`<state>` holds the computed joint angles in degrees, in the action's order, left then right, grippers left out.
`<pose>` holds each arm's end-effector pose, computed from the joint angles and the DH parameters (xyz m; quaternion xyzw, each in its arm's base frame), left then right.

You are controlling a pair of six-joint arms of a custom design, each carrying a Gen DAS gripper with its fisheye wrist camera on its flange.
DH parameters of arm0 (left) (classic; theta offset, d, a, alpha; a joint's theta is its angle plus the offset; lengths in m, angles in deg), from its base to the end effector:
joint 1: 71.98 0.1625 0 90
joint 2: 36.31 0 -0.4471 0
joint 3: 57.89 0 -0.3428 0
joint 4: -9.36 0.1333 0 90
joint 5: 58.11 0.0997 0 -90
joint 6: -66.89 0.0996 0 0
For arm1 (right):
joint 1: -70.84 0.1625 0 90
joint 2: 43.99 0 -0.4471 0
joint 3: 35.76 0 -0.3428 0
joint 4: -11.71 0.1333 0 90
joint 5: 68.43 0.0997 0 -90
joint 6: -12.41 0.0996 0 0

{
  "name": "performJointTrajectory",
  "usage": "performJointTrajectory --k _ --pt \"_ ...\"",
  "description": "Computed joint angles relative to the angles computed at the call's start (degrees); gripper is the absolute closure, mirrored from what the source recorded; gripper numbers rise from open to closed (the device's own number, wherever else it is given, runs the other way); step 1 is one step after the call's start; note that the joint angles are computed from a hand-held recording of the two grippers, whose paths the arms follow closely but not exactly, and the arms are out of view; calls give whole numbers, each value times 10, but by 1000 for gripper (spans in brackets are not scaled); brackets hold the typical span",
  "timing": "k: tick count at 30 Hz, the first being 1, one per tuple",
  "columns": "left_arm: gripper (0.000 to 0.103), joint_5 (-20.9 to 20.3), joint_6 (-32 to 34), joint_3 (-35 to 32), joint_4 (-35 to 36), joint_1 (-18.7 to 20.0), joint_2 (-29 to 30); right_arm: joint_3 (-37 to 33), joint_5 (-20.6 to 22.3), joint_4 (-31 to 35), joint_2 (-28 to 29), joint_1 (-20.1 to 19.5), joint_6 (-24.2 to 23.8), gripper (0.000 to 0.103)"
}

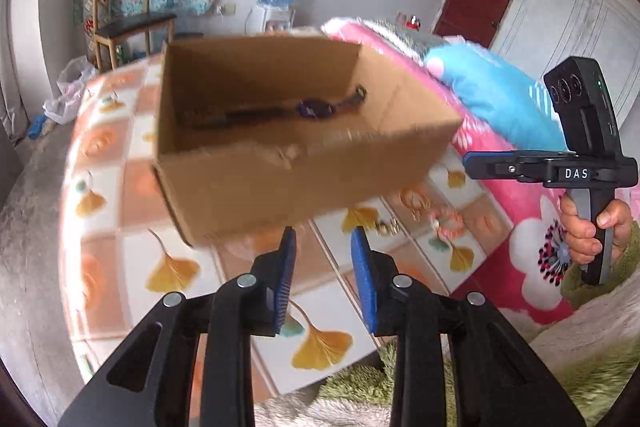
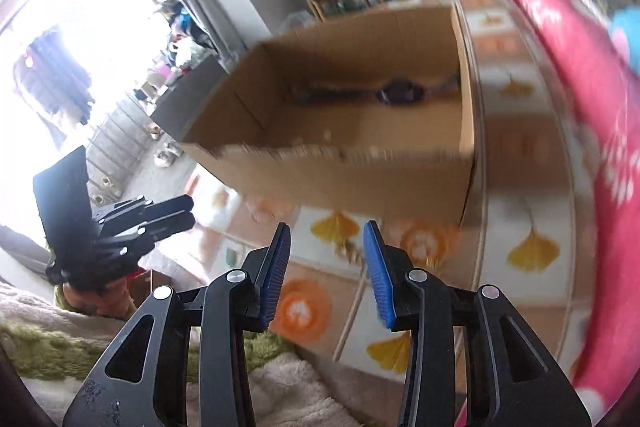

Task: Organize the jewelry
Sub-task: 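Withdraw both tools from the box back toward the gold charms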

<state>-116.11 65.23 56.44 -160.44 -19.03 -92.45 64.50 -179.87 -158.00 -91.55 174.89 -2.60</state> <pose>-0.1850 -0.5539 0.2007 0.2378 0.9153 -0.2598 0.1957 0.2495 -0.5977 0.1824 0.1976 -0.9357 0.2279 0.1828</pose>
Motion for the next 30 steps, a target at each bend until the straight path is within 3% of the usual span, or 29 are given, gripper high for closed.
performJointTrajectory --k 4,11,18,30 --pt "75 -5 9 -10 -12 7 44 -6 -43 -1 22 0 15 73" --pt "75 -1 118 -46 -54 3 118 -12 -85 -22 52 -2 7 76" --pt "75 -45 117 -96 -32 16 155 7 -98 -65 61 -5 -13 79" --pt "79 -17 79 -148 16 18 192 19 -80 -78 53 -15 -10 79"
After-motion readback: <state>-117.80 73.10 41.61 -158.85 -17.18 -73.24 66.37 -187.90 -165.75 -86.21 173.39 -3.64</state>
